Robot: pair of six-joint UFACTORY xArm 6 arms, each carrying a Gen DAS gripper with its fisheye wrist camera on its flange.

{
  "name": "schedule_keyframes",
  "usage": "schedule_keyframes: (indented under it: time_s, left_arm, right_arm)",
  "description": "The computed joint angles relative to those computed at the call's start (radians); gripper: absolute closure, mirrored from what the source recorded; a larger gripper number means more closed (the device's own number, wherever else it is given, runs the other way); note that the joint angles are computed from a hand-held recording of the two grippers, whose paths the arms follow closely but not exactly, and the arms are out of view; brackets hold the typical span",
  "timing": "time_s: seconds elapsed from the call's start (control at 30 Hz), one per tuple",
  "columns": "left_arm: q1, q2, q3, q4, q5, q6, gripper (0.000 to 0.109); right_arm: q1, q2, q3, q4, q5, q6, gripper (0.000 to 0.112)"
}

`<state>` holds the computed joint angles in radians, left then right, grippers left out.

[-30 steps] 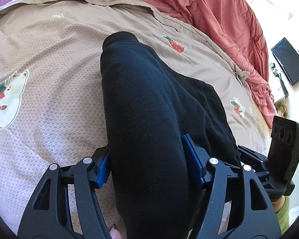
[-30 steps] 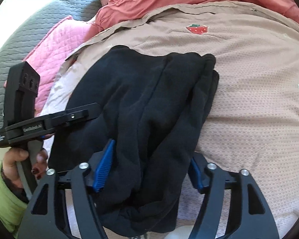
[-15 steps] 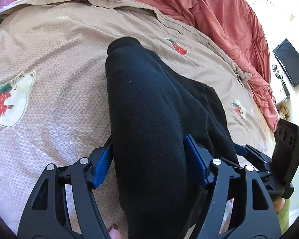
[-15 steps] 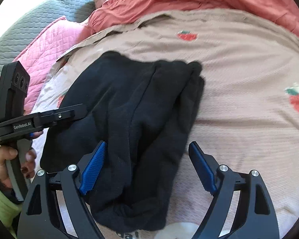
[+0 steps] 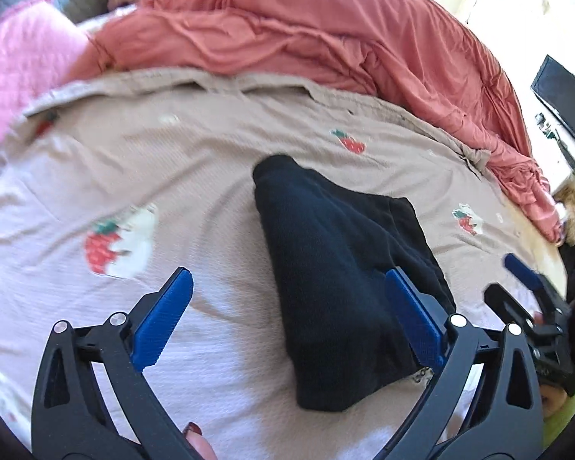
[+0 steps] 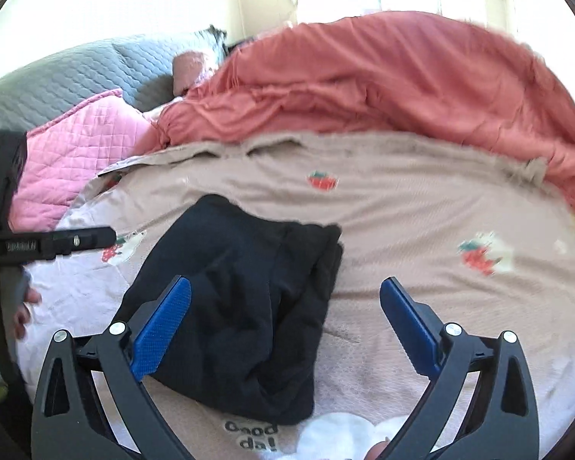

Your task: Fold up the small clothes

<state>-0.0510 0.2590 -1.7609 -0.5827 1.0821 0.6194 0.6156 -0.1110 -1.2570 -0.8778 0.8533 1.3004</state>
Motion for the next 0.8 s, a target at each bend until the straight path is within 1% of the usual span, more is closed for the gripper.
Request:
schedule_keyframes:
  time_s: [0.07,0.13,0.33,0.4,0.53,0.7,0.8]
  left_arm:
    - [0.006,-0.026,0.017,-0.008,-0.003,0.013,0.015]
    - [0.015,-0.063,0.051,-0.017,-0.008,0.028,0.015]
    - [0.033,-0.193,0.193,-0.013,-0.039,0.033,0.015]
    - [0.048,-0.234,0.241,-0.024,-0.016,0.025,0.015]
    - [0.056,-0.305,0.326,-0.02,-0.023,0.065,0.015]
    - [0.078,-0.345,0.371,-0.001,-0.031,0.09,0.015]
    - [0.099,-0.363,0.386,0.002,0.003,0.101,0.015]
  right_arm:
    - [0.044,-0.004,-0.013,-0.054,0.08,0.039,0.014]
    - [0.08,-0.025,-0.004,-0.082,0.124,0.087,0.014]
    - [0.18,-0.032,-0.029,-0.103,0.266,0.132,0.014]
    - [0.215,-0.033,-0.04,-0.108,0.315,0.147,0.014]
    - [0.282,-0.02,-0.074,-0.113,0.41,0.184,0.014]
    - [0.324,-0.014,-0.098,-0.079,0.435,0.19,0.014]
    - [0.343,-0.001,-0.12,-0.032,0.464,0.211,0.014]
